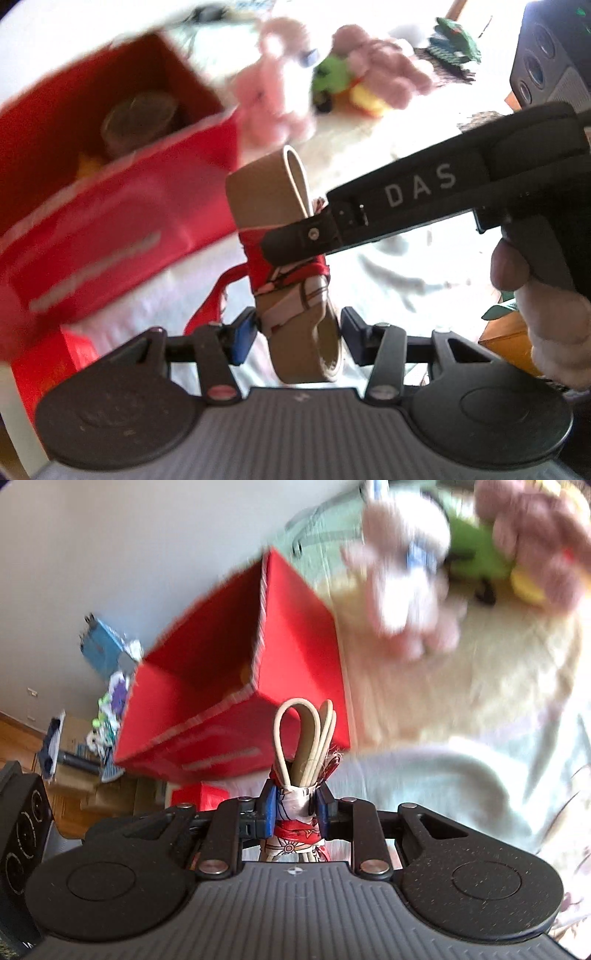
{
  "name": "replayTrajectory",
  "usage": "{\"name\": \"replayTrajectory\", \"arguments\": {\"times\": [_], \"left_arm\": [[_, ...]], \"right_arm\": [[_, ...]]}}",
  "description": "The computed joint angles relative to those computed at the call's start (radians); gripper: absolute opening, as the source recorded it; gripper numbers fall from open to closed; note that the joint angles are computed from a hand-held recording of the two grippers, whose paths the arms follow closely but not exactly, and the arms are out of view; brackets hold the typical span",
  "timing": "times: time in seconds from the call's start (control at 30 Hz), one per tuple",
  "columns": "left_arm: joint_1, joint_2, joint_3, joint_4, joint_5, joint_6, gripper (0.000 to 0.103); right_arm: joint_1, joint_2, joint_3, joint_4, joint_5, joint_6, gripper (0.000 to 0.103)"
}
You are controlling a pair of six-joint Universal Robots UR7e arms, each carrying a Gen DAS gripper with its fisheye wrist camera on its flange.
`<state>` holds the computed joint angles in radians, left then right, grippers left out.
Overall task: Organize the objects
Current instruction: 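Carry the shoe over the red box and lower it inside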
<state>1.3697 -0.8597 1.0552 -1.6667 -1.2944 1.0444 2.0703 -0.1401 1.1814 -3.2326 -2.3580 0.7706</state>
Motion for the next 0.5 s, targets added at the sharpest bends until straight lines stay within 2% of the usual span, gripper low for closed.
{"name": "replayTrajectory", "arguments": {"times": [0.13,0.23,0.37,0.5], "left_arm": [[-0.010,-0.025,0.005,-0.006,-0.072,0.061,0.049],[-0.018,-0.013,-0.055,0.015,-0.135,0.081,0.049],[-0.031,-0.012,-0.101,0.004,-0.204,0.090,0.049],[-0.030,0.041,-0.223,0.005,-0.228,0.086,0.049]], "right_arm": [[0.025,0.010,-0.040,-0.075,-0.064,-0.083,0.023],[0.036,0.031,-0.108,-0.115,-0.086,-0.168,0.023],[0.031,0.072,-0.232,-0.125,-0.069,-0.296,0.023],[0.010,0.127,-0.384,-0.066,-0.013,-0.353,0.023]]}}
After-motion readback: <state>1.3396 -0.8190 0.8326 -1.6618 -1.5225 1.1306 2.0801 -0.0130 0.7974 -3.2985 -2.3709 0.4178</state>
